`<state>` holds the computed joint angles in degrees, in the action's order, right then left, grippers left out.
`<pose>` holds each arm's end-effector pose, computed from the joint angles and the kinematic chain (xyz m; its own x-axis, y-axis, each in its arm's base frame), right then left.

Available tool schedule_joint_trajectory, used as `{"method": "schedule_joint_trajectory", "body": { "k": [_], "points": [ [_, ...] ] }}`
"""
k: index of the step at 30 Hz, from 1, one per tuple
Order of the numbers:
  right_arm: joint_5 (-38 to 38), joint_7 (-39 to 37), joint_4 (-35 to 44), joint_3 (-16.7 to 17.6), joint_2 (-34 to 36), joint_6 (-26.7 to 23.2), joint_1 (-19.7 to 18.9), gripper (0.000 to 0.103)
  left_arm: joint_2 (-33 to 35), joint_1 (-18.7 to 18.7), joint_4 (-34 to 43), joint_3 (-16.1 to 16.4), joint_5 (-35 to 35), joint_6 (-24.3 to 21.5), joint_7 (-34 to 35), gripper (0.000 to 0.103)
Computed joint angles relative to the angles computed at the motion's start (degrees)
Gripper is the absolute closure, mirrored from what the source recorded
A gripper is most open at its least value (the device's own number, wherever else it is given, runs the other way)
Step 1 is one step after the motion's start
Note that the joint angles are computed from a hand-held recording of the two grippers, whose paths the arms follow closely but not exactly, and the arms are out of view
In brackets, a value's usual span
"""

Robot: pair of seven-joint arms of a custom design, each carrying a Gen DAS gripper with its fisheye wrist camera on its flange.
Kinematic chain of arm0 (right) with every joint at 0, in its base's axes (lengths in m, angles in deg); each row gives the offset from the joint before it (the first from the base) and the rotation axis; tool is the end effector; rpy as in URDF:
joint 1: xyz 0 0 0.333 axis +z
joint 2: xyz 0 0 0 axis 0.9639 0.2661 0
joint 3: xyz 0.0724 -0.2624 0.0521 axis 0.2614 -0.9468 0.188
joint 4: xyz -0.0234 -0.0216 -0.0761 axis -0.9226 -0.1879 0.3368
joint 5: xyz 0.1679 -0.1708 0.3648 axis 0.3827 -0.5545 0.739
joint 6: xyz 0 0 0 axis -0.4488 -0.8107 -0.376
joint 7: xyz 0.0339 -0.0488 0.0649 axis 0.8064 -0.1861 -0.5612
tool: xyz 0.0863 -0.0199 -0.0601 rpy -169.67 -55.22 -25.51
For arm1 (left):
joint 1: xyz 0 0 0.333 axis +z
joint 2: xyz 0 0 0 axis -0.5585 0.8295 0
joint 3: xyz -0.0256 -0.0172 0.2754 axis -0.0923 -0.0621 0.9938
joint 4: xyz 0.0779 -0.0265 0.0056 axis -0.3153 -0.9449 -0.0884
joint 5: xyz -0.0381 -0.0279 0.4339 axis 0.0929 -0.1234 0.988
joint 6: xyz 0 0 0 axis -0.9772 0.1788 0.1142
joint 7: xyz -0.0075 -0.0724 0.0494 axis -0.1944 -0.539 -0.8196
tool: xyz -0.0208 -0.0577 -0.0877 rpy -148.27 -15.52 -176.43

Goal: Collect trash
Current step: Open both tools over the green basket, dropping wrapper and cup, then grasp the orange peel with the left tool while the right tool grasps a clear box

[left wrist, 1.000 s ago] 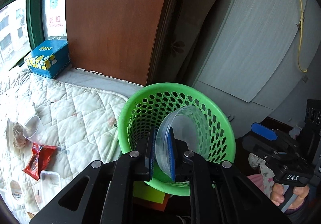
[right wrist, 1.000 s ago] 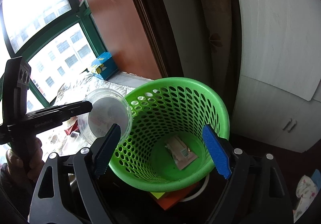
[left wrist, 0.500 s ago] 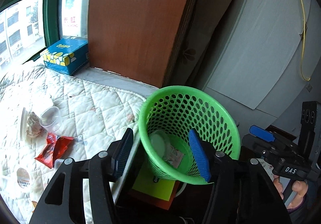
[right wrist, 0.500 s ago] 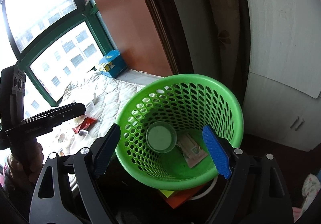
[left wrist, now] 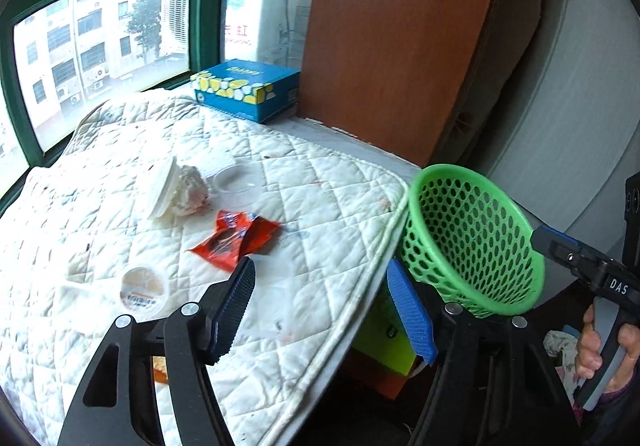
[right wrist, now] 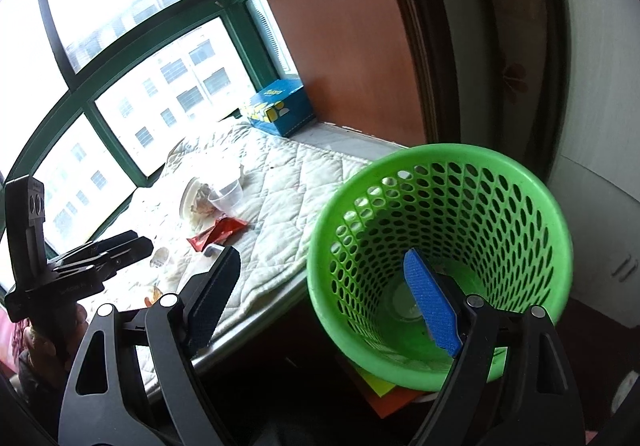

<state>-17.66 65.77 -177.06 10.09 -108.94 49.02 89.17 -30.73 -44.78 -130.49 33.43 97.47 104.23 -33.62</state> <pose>0.4993 0.0386 0.5203 0.4758 -0.8025 -0.3601 -0.7065 -0.1049 -0.6998 0.4076 -0.2494 0.5328 0.1247 -0.9827 0.1372 -0.7083 -0.1850 -0.6812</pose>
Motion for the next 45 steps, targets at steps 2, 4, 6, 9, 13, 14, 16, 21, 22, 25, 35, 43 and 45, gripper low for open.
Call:
{"method": "schedule_joint_trajectory", "body": {
  "k": [2,4,6,9,13,14,16,21,22,25,35,43,45],
  "points": [
    [0.3,-0.2,0.1,0.3,0.1,-0.5,0.6,0.02,-3.8,-0.1,-3.4,0.5,-0.6,-1.9,-1.1,0.034],
    [0.4,-0.3,0.1,0.8,0.1,-0.7,1.1,0.02,-7.7,-0.1,-6.8,0.7,-1.1,-3.9,-2.3,0.032],
    [0.5,-0.3,0.3,1.2,0.2,-1.1,1.6,0.02,-11.1,0.1,-9.9,0.7,-1.4,-6.3,-3.6,0.032],
    [0.3,-0.3,0.5,1.9,0.6,-1.3,2.4,0.02,-15.1,-0.2,-13.8,0.9,-2.2,-10.8,-5.3,0.032],
    [0.0,0.0,0.8,2.7,1.2,-1.8,3.3,0.02,-18.2,-0.8,-18.4,1.7,-4.0,-13.3,-7.6,0.032],
    [0.0,0.0,0.8,2.9,1.3,-1.9,3.5,0.02,-18.4,-0.9,-19.2,2.0,-4.4,-13.3,-8.1,0.032],
    [-0.3,0.2,0.8,3.4,1.5,-1.8,3.8,0.02,-18.4,-1.0,-20.3,2.6,-5.3,-13.0,-8.8,0.032],
    [-1.1,0.6,0.9,4.2,2.3,-1.8,4.5,0.02,-17.2,-0.4,-21.6,3.4,-6.6,-10.3,-10.2,0.032],
    [-1.2,0.8,0.9,4.3,2.5,-1.8,4.6,0.02,-16.9,-0.2,-21.7,3.4,-6.6,-9.9,-10.4,0.032],
    [-1.5,1.0,1.1,4.6,3.0,-1.9,4.9,0.02,-14.4,0.9,-20.5,2.9,-6.1,-9.6,-11.0,0.032],
    [-2.7,1.8,1.8,5.9,5.3,-2.0,5.5,0.02,-11.0,2.2,-18.4,1.0,-2.4,-12.1,-13.3,0.047],
    [-3.8,1.8,2.1,7.0,7.0,-1.7,6.4,0.02,-16.4,0.7,-21.6,3.2,-3.0,-9.7,-12.2,0.072],
    [-3.9,1.8,2.5,7.3,7.8,-1.9,6.6,0.02,-17.9,0.6,-22.1,3.2,-3.3,-9.8,-11.8,0.074]
  ]
}}
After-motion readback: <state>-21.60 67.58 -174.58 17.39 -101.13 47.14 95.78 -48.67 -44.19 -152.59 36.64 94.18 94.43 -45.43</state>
